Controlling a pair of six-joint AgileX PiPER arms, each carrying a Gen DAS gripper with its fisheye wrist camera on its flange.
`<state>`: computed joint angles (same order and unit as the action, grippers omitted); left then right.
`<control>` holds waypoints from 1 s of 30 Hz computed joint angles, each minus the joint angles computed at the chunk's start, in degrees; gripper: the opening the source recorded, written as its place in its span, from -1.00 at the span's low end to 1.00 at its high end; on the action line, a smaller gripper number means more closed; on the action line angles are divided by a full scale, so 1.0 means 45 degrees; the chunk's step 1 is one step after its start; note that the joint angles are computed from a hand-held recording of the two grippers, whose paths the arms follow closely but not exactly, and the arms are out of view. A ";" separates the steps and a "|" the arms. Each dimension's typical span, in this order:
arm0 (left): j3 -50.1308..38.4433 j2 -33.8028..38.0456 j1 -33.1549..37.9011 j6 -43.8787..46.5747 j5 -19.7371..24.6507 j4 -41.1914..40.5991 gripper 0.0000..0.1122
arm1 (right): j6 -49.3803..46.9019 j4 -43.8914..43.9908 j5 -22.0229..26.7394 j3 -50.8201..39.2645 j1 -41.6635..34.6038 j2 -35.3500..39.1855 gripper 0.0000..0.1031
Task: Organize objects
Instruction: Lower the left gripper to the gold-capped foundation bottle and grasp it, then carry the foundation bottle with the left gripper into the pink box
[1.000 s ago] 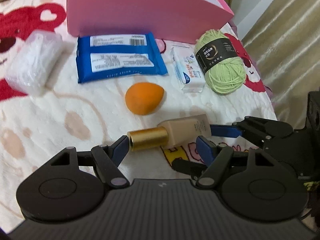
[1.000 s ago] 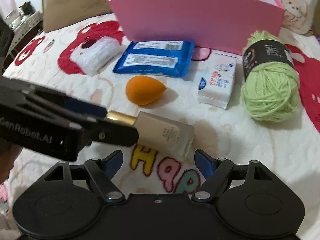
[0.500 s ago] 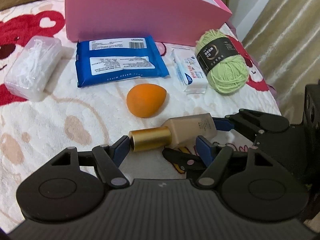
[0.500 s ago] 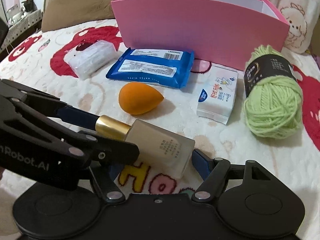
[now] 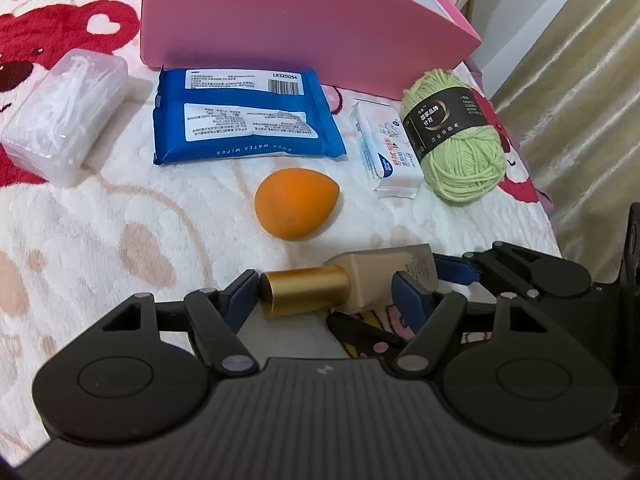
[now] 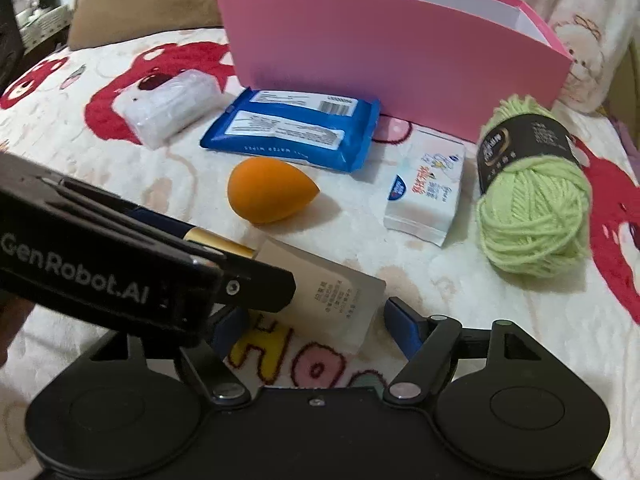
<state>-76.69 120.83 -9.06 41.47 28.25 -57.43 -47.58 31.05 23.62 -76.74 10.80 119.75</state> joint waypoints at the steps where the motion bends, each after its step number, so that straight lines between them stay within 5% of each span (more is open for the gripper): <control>1: -0.0004 0.0005 0.0019 0.0022 0.0102 -0.0059 0.24 | 0.0330 -0.0118 0.0074 -0.0043 0.0014 -0.0003 0.45; 4: 0.0141 -0.0066 0.0016 0.0106 0.0238 -0.0253 0.24 | 0.1004 -0.0657 -0.0285 0.0121 0.0204 -0.0098 0.41; 15: 0.1363 -0.1666 0.0256 0.0362 0.0587 -0.0503 0.18 | -0.2007 0.1333 -0.1892 0.2267 0.0550 -0.1940 0.37; 22: 0.1042 -0.3014 0.0347 -0.0686 0.1173 0.0972 0.18 | -0.0136 0.0841 -0.1326 0.2374 0.0567 -0.3245 0.37; 30: -0.1730 -0.3397 -0.0011 -0.4218 0.2073 0.4822 0.16 | 0.0239 0.0839 -0.0230 0.0471 0.0279 -0.3601 0.37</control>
